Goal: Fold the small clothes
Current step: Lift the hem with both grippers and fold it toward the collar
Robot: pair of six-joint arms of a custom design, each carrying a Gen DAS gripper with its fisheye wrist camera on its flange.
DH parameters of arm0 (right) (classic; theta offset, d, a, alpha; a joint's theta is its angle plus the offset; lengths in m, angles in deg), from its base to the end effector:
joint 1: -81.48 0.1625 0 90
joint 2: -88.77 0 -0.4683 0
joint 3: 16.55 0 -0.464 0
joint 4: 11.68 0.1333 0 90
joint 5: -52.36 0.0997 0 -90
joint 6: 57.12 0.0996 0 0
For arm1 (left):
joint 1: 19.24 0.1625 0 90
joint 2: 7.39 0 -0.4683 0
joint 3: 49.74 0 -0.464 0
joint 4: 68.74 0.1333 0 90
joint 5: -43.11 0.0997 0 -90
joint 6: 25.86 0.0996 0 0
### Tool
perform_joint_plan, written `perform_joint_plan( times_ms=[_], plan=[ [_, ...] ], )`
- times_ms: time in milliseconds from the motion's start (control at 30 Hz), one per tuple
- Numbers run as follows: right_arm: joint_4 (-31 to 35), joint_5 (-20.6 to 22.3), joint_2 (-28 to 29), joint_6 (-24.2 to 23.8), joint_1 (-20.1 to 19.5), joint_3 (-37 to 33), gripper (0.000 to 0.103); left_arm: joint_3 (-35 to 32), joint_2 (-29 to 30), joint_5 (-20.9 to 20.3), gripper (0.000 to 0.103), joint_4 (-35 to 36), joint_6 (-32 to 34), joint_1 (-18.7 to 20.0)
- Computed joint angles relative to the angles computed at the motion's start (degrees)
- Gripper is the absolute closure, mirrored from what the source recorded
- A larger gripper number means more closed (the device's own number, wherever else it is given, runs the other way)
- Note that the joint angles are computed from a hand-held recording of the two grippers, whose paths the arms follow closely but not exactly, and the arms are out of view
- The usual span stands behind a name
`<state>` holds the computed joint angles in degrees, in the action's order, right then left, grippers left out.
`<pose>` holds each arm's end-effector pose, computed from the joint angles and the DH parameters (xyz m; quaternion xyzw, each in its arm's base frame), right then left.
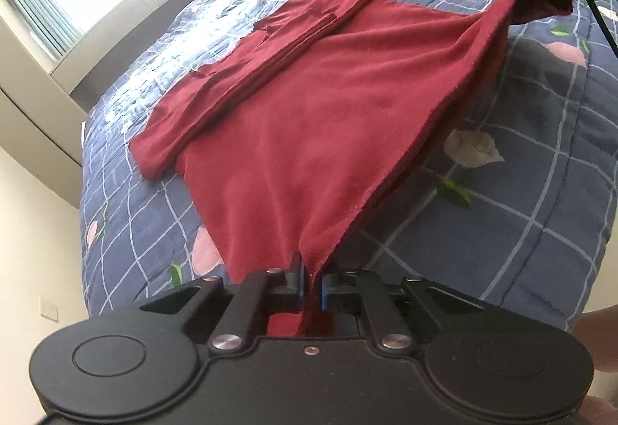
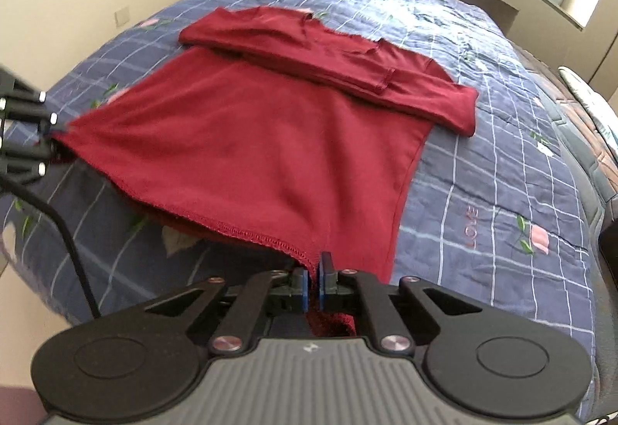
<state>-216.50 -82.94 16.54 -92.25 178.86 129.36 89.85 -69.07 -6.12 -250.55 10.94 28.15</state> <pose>0.1127 -0.3832 0.1760 0.1871 -0.8543 0.2283 0.4278 -0.1480 -0.4539 0.0718 0.5620 0.7428 -0.1308 0.3396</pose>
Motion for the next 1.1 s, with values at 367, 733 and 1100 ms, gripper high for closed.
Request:
perform_joint_plan(
  times_ms=[367, 733, 1100],
  plan=[
    [16.43, -2.75, -8.20, 10.60, 3.67, 3.00, 0.098, 0.74, -8.27, -3.98, 0.098, 10.77, -6.36, -1.74],
    [13.10, 1.97, -9.22, 8.79, 1.02, -2.00, 0.097, -1.62, -11.77, -4.30, 0.092, 21.43, -23.15, -1.98],
    [5.68, 13.18, -0.08, -9.27, -6.24, -20.68, 0.097, -18.45, 1.76, -3.25, 0.090, 11.01, -21.09, 2.86]
  ],
)
